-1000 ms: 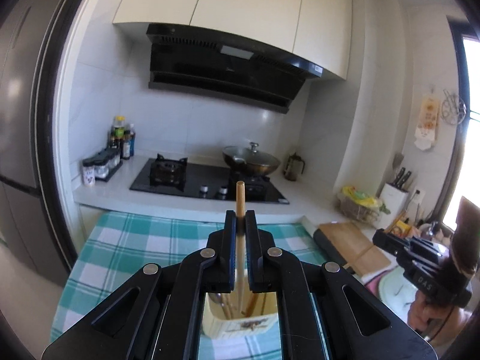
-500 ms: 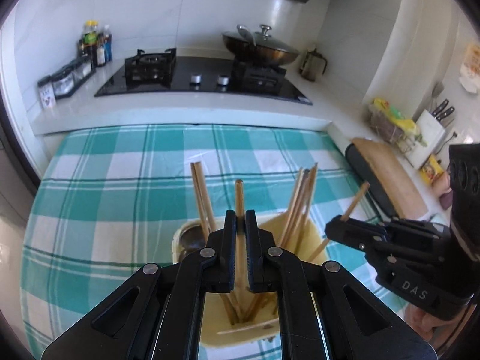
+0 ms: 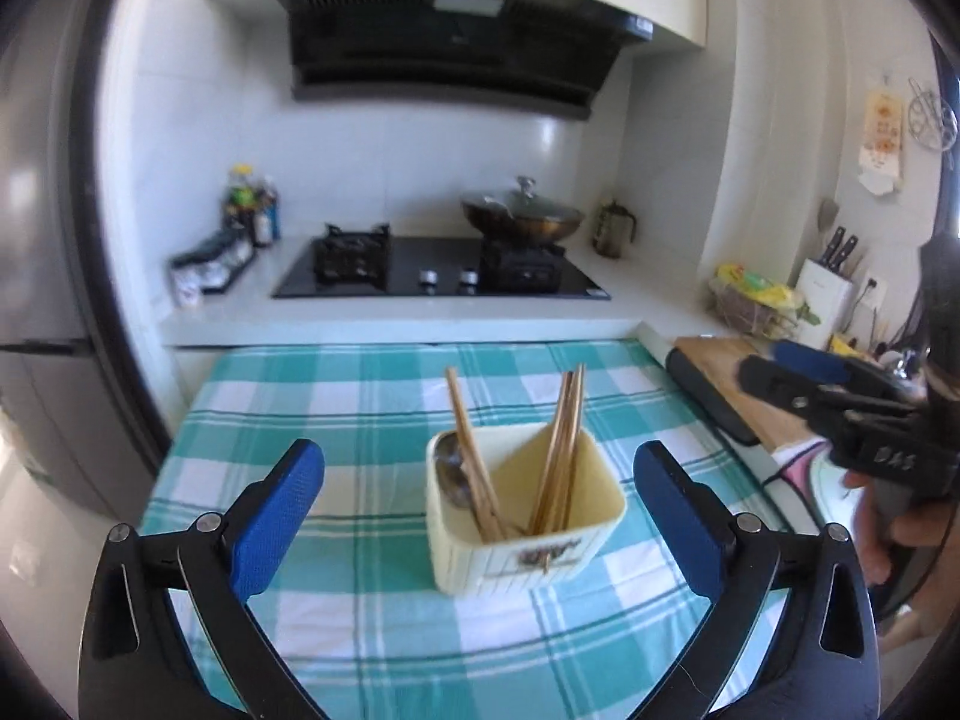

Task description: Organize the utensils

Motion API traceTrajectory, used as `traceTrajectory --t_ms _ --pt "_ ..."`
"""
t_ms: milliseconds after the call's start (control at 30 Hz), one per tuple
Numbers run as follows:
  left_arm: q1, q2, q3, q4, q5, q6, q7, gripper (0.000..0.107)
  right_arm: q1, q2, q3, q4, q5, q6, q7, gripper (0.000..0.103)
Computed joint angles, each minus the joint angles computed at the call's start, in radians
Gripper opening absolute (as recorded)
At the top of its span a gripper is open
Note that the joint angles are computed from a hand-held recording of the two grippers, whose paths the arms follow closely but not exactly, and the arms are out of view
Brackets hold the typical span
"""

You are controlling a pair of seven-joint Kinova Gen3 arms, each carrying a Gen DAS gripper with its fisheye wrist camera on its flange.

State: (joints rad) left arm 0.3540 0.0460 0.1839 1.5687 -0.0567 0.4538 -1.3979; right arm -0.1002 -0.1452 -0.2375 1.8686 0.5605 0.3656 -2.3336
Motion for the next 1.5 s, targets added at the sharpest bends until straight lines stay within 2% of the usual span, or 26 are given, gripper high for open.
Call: traceTrajectory --t_ms 67,167,267,333,400,467,667,967,1267,1500 --pt "0.012 -0.078 0.004 0.093 -0.062 -0.029 0.081 0.103 0.058 -0.093 -0.093 0.063 0.041 0.039 -0.081 0.086" --pt "-0.019 -0.170 0.072 0.213 -0.111 0.002 0.203 0.103 0.121 -0.221 -0.232 0.165 0.064 0.114 -0.203 0.093" --pt "-0.124 -0.239 0.197 0.274 -0.163 0.045 0.325 0.103 0.164 -0.325 -0.371 0.248 0.080 0.205 -0.325 0.102" --pt "-0.181 -0.288 0.277 0.300 -0.235 0.078 0.407 0.103 0.186 -0.383 -0.463 0.281 0.077 0.264 -0.395 0.103" --pt "-0.164 -0.315 0.291 0.308 -0.307 0.115 0.481 0.103 0.189 -0.421 -0.514 0.285 0.051 0.313 -0.403 0.103" --pt "-0.148 -0.335 0.292 0.307 -0.336 0.144 0.511 0.103 0.208 -0.467 -0.545 0.277 0.005 0.338 -0.377 0.103" --pt "-0.199 -0.423 0.342 0.321 -0.339 0.178 0.491 0.103 0.219 -0.550 -0.580 0.227 -0.105 0.378 -0.308 0.103" --pt "-0.265 -0.500 0.373 0.331 -0.251 0.178 0.416 0.103 0.285 -0.627 -0.615 0.201 -0.217 0.367 -0.210 0.103" --pt "-0.301 -0.519 0.390 0.327 -0.183 0.177 0.354 0.103 0.327 -0.687 -0.587 0.200 -0.331 0.365 -0.108 0.103" --pt "-0.315 -0.531 0.378 0.330 -0.144 0.177 0.335 0.103 0.354 -0.704 -0.567 0.203 -0.423 0.355 -0.024 0.103"
